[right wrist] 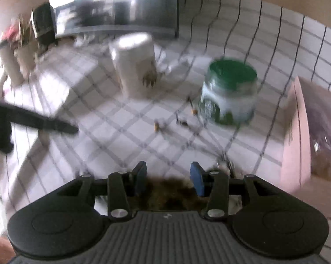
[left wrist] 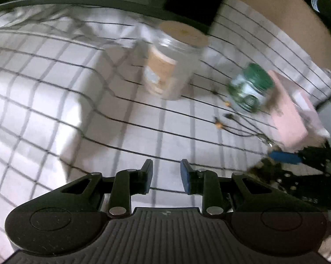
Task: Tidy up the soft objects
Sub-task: 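Grasp the black cable with the left tool while the right tool holds the furry clip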
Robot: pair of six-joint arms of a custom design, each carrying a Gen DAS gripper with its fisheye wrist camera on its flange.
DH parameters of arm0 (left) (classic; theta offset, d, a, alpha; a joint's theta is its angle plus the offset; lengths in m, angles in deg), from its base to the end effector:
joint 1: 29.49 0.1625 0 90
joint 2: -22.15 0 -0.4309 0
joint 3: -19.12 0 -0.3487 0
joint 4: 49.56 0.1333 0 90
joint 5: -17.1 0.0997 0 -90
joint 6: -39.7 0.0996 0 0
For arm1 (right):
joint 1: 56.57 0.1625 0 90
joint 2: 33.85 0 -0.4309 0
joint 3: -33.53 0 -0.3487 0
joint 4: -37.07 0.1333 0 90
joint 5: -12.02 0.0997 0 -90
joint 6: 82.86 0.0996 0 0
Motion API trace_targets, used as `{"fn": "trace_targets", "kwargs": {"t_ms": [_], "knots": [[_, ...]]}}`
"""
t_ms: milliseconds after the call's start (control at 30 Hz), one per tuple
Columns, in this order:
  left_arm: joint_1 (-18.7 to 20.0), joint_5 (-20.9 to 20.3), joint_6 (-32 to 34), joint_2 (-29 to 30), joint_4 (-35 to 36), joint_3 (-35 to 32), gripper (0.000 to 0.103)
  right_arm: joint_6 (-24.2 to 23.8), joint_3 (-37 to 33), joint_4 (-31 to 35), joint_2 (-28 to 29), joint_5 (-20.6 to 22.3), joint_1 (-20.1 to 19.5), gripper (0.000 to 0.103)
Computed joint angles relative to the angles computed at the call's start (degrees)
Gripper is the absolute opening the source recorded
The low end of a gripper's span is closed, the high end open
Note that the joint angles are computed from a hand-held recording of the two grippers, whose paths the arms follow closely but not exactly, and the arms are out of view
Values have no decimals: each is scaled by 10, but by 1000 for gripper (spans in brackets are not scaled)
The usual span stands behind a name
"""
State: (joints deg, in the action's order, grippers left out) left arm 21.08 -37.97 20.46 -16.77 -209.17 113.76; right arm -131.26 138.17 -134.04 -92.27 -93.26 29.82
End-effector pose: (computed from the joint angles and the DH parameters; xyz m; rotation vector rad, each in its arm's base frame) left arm -0.2646 -0.6214 0.0897 0.3635 2.6192 -0.6879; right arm 0.0688 -0.6092 0.2560 0.8831 -2.4288 0.5774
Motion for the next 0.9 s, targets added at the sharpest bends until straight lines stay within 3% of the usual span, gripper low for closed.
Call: {"fn": "trace_targets", "kwargs": {"t_ms": [100, 200, 300, 467, 700, 900], "knots": [[-1, -65, 94, 3, -8, -4, 30, -17, 16, -22, -5, -47, 2, 46], [-8, -109, 184, 14, 38, -25, 31, 15, 21, -47, -3, -83, 7, 46], [-18, -98, 238, 29, 89, -43, 31, 39, 34, -85, -6, -100, 13, 46], [-25, -91, 320, 43, 130, -64, 32, 34, 71, -140, -23, -113, 21, 47], [-26, -59, 341, 83, 177, -117, 37, 59, 107, -193, -38, -146, 27, 48], [-15, -86, 324, 78, 155, -112, 37, 81, 125, -202, -52, -162, 19, 50]]}}
